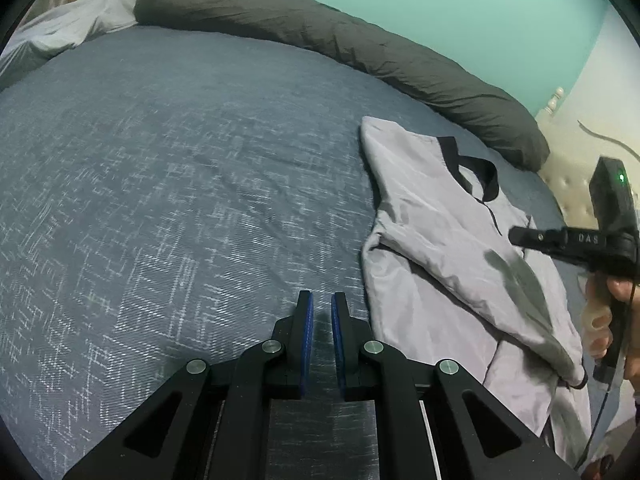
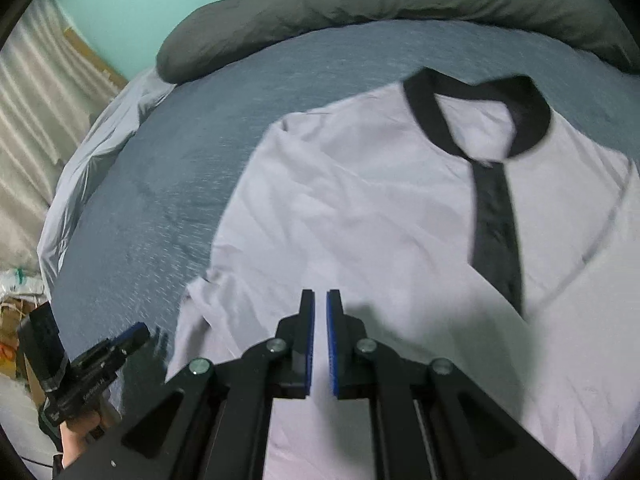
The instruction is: Fold clothes
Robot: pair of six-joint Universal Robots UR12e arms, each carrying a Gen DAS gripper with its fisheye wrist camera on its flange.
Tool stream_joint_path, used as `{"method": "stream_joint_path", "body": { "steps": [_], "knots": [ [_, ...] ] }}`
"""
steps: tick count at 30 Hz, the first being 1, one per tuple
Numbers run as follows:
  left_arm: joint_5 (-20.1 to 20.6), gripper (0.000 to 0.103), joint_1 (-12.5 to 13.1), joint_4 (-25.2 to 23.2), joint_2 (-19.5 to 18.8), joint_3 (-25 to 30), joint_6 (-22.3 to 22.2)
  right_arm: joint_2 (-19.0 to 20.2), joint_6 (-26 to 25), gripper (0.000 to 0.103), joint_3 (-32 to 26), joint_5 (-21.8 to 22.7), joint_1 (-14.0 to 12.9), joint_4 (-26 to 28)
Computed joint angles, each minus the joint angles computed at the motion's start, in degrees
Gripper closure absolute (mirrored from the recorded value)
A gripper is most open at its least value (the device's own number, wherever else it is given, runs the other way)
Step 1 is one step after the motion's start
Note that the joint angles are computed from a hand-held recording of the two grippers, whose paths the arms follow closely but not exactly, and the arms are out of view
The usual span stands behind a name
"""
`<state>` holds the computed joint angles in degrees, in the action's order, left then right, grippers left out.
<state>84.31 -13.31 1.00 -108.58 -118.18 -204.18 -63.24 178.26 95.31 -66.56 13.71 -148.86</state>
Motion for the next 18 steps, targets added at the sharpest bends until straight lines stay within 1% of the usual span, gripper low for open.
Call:
{"method": "stream_joint_path", "body": {
  "steps": [3,5,8,10,11,14,15,16,18],
  "knots": [
    [-1.59,0.087,0.2,0.94,-0.47,0.33,0.67,-1.7,1.0,0.097,2.54,0.66,-1.39,-1.22],
    [-0.8,0.087,-0.05,1.21,-0.91,1.07,2.31,-3.07,2.21,0.097,5.3,3.07,-2.7,-3.04],
    [-1.67,0.087,0.07,0.53,-1.69,2.42,4.21,-4.97,3.64,0.097,9.29,4.1,-4.37,-6.23],
    [-0.83,0.087,-0.26,-0.2,-2.11,3.28,6.04,-6.07,4.69,0.097,11.66,4.99,-5.67,-7.33],
    [-1.93,0.087,0.0,0.31,-2.38,3.42,5.49,-6.61,5.15,0.097,12.8,5.43,-6.32,-7.82],
    [-7.99,0.086,1.47,3.19,-3.43,3.51,1.23,-8.09,5.17,0.097,15.27,5.59,-7.93,-8.66],
    [-9.44,0.082,1.8,3.69,-3.9,3.77,0.09,-8.54,5.38,0.097,15.96,5.59,-8.5,-9.06],
    [-9.73,0.08,1.81,3.36,-4.3,4.27,0.18,-8.98,5.58,0.097,16.65,5.59,-9.07,-9.46],
    [-8.73,0.078,1.5,2.26,-4.9,5.3,1.42,-9.86,5.99,0.097,17.99,5.61,-10.23,-10.21]
  ]
}}
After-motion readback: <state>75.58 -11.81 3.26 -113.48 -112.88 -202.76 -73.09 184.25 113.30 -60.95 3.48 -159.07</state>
